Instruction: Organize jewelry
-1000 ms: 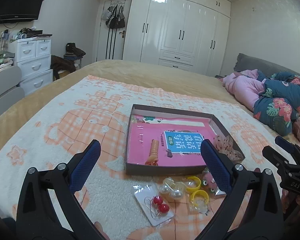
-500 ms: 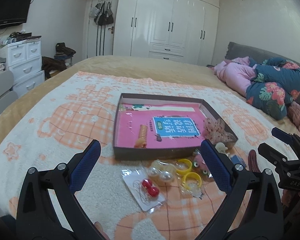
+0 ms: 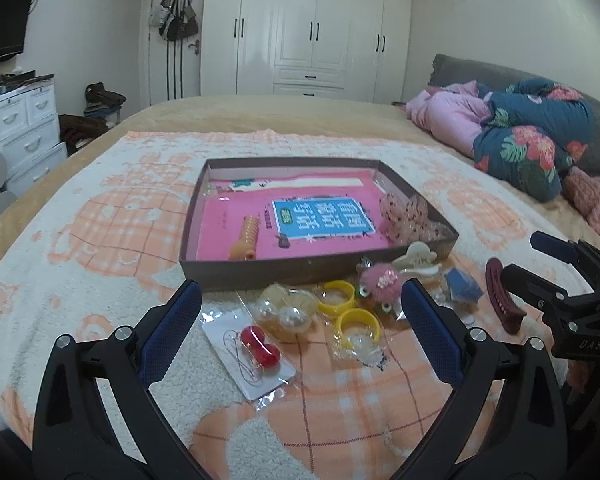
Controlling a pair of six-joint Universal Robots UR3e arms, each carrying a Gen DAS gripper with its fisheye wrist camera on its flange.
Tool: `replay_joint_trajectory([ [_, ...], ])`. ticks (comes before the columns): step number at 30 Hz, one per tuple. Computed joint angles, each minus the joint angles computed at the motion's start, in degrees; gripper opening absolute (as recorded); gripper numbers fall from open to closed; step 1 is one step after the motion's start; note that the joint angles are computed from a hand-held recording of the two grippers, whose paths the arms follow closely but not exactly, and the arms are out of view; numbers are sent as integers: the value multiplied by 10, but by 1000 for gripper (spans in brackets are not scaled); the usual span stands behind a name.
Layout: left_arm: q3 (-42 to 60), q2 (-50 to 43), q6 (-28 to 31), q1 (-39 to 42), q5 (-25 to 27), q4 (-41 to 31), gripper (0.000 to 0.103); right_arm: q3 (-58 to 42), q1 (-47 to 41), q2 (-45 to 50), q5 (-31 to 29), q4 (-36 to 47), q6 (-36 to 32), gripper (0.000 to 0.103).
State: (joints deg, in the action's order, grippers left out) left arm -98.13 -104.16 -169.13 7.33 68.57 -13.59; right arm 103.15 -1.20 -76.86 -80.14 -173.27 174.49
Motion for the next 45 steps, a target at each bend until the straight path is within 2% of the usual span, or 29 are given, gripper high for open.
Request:
replay_joint_trajectory([
  [11,23,-37,25,-9,12,-20,91,-20,-10,24,25,50,10,94],
  [20,94,-83,50,-19,22,-65,81,-60,-29,54,58,110,33,75],
  [25,115,-92,63,-12,5,-90,79,-89,-31,77,68,145,39,65],
  [27,123,-97,63,-8,0,-102,73,-104,-30,88,72,162,41,62],
  [31,148,-110,70,-2,-9,-137,72,-122,-34,107,84,188,49,50],
  [36,171,-124,83,-2,-12,-165,67,-113,-38,101,91,178,49,49],
  [42,206,-149,101,-14,1,-191,49,-91,-44,82,94,147,52,49],
  [43,211,-152,103,-15,1,-197,39,-87,-44,79,93,142,52,49],
  [45,214,-154,103,-17,5,-200,39,-83,-45,75,91,133,51,49],
])
